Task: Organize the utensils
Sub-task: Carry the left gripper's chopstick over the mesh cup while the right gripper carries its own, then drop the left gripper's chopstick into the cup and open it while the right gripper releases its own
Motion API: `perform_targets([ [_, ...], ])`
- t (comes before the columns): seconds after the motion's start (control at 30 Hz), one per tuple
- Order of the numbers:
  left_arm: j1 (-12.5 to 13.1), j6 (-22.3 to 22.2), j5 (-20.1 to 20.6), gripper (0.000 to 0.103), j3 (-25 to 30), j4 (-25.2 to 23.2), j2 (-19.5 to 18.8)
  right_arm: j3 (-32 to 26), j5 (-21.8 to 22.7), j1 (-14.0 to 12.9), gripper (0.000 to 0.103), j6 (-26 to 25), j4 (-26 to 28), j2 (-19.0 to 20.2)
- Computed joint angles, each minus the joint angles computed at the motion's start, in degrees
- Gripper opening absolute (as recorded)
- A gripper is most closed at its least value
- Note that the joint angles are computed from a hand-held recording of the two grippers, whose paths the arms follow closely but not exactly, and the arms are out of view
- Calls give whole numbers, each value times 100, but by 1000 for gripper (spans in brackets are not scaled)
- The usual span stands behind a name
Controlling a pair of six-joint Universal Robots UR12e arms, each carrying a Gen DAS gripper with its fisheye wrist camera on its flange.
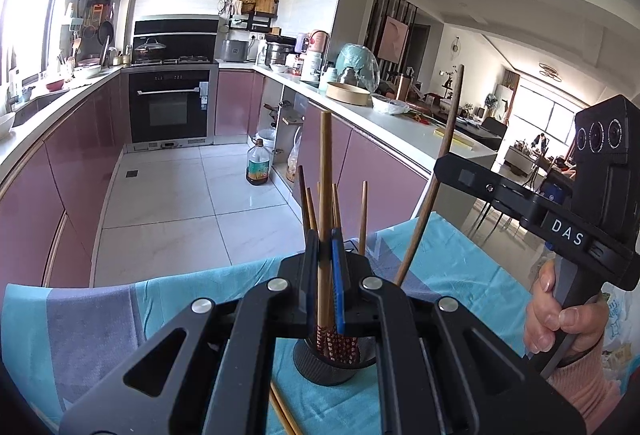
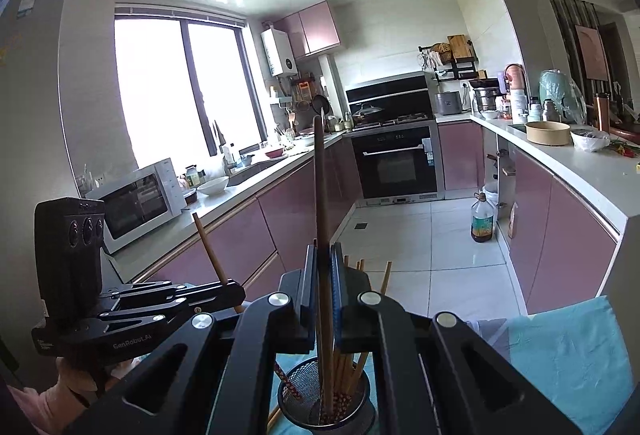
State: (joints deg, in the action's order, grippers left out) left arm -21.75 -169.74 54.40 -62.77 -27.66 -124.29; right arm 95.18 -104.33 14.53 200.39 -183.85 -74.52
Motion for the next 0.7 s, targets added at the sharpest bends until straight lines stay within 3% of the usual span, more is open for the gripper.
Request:
perform_targets([
  [0.37, -25, 220, 16, 7, 380, -527, -132, -5, 185, -39, 5, 42, 336, -4],
  [0.7, -43, 444, 65, 7, 571, -998, -229, -137, 536, -121, 5, 144, 1357, 23],
])
